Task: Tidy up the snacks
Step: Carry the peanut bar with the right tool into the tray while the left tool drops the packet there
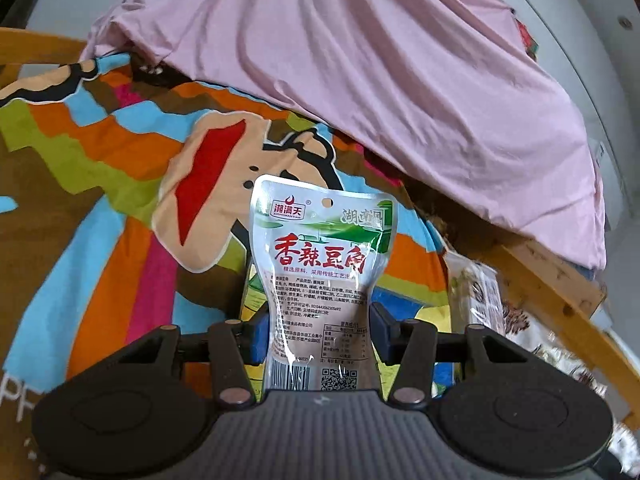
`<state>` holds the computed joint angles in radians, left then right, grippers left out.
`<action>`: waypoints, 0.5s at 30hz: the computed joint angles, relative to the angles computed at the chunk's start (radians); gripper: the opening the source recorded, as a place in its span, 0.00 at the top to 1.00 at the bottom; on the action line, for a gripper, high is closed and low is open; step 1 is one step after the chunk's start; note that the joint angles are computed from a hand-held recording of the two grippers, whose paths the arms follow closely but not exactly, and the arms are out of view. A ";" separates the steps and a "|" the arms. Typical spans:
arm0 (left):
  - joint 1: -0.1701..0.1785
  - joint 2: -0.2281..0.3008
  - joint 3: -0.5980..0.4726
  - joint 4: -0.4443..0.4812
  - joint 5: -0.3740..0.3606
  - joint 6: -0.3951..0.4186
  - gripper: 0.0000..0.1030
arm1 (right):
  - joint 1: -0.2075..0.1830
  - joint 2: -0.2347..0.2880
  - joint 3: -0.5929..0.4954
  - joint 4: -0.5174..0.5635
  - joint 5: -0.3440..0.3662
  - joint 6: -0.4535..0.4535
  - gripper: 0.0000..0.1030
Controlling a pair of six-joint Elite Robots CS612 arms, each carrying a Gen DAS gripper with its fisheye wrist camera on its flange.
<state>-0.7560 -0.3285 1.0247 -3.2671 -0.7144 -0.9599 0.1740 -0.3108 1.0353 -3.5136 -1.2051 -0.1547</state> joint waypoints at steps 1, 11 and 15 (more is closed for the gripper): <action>0.002 0.009 -0.011 0.006 -0.005 0.006 0.48 | 0.002 0.007 -0.011 0.014 -0.009 0.003 0.57; 0.026 0.030 -0.035 0.092 -0.104 -0.051 0.48 | 0.008 0.038 -0.057 0.133 -0.063 -0.012 0.57; 0.031 0.028 -0.034 0.121 -0.123 -0.059 0.48 | 0.009 0.039 -0.067 0.173 -0.063 -0.012 0.57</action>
<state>-0.7250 -0.3008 0.9908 -3.1457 -0.8370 -1.0184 0.1831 -0.2723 0.9681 -3.3406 -1.2682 -0.1672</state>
